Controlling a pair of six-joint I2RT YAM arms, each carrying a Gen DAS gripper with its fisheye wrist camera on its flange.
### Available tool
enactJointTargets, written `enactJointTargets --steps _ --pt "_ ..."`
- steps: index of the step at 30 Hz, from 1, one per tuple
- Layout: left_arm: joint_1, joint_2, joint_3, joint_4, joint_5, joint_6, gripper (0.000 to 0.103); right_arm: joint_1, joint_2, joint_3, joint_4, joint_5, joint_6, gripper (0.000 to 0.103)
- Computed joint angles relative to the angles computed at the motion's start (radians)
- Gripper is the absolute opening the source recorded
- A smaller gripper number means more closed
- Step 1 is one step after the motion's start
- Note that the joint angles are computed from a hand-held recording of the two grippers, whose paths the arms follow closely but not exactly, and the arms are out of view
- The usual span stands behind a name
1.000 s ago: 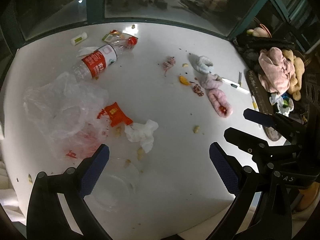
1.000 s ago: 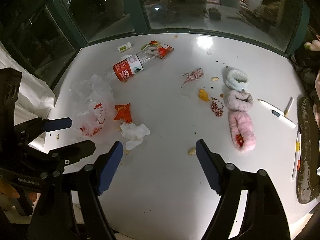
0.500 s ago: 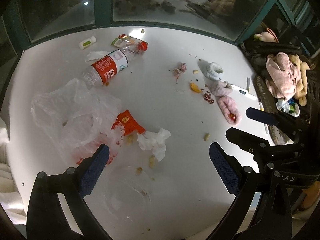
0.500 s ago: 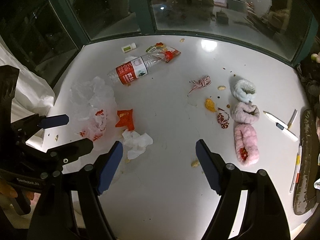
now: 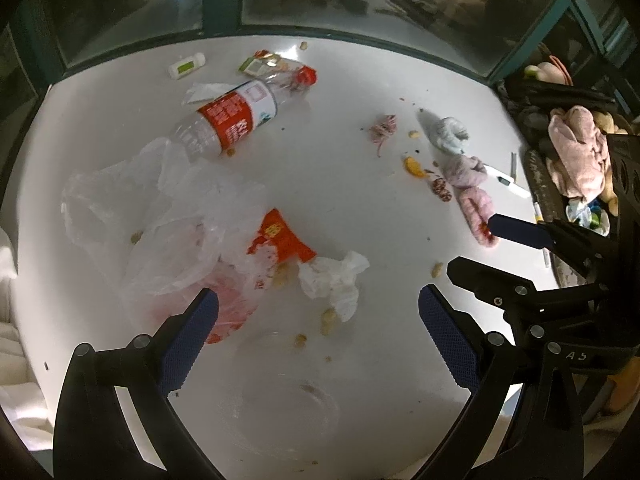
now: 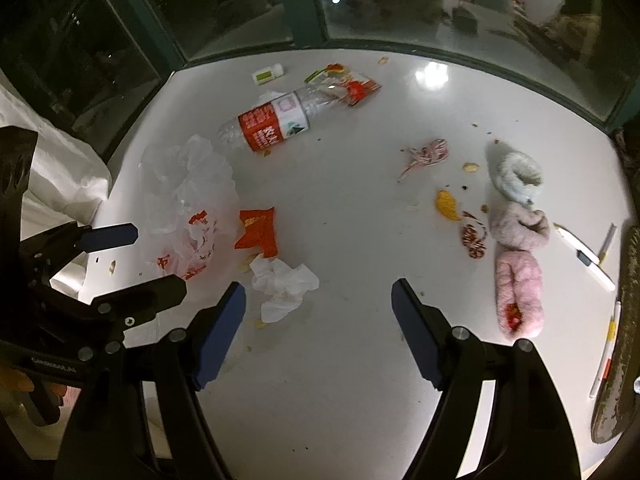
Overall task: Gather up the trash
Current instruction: 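Lower the right tool over the crumpled white tissue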
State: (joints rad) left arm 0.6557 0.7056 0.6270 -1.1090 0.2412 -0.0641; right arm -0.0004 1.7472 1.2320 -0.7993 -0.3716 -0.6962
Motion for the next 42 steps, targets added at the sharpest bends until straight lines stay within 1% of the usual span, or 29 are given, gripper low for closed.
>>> enactJointTargets --steps 2,3,8,12,14,21,25,31,33,35,37,42 --pt "0.044 0.01 -0.021 0.011 0.01 0.039 0.097 -0.007 0.033 0.016 -0.002 0.003 -0.032 0.072" --pt "0.072 0.018 -0.032 0.017 0.017 0.064 0.097 -0.035 0.074 0.052 -0.023 -0.004 -0.086 0.072" --pt "0.186 0.069 -0.089 0.054 0.039 0.171 0.097 -0.058 0.206 0.141 -0.06 0.014 -0.191 0.072" --pt "0.217 0.112 -0.112 0.088 0.039 0.216 0.097 -0.066 0.281 0.193 -0.078 0.046 -0.249 0.072" --pt "0.225 0.133 -0.118 0.106 0.044 0.231 0.097 -0.068 0.312 0.222 -0.094 0.053 -0.255 0.072" --pt "0.215 0.217 -0.132 0.167 0.049 0.226 0.097 -0.052 0.379 0.259 -0.089 0.101 -0.252 0.072" --pt "0.219 0.27 -0.134 0.201 0.054 0.232 0.097 -0.062 0.425 0.315 -0.119 0.133 -0.26 0.072" --pt "0.226 0.332 -0.141 0.236 0.062 0.231 0.097 -0.043 0.448 0.302 -0.094 0.156 -0.232 0.072" --pt "0.23 0.361 -0.143 0.25 0.062 0.234 0.097 -0.047 0.478 0.338 -0.11 0.168 -0.24 0.072" --pt "0.231 0.391 -0.144 0.268 0.058 0.242 0.097 -0.041 0.486 0.335 -0.099 0.178 -0.23 0.072" --pt "0.227 0.419 -0.145 0.286 0.046 0.253 0.097 -0.039 0.496 0.343 -0.098 0.184 -0.225 0.064" --pt "0.254 0.507 -0.13 0.317 0.053 0.297 0.097 -0.022 0.513 0.341 -0.083 0.202 -0.195 0.064"
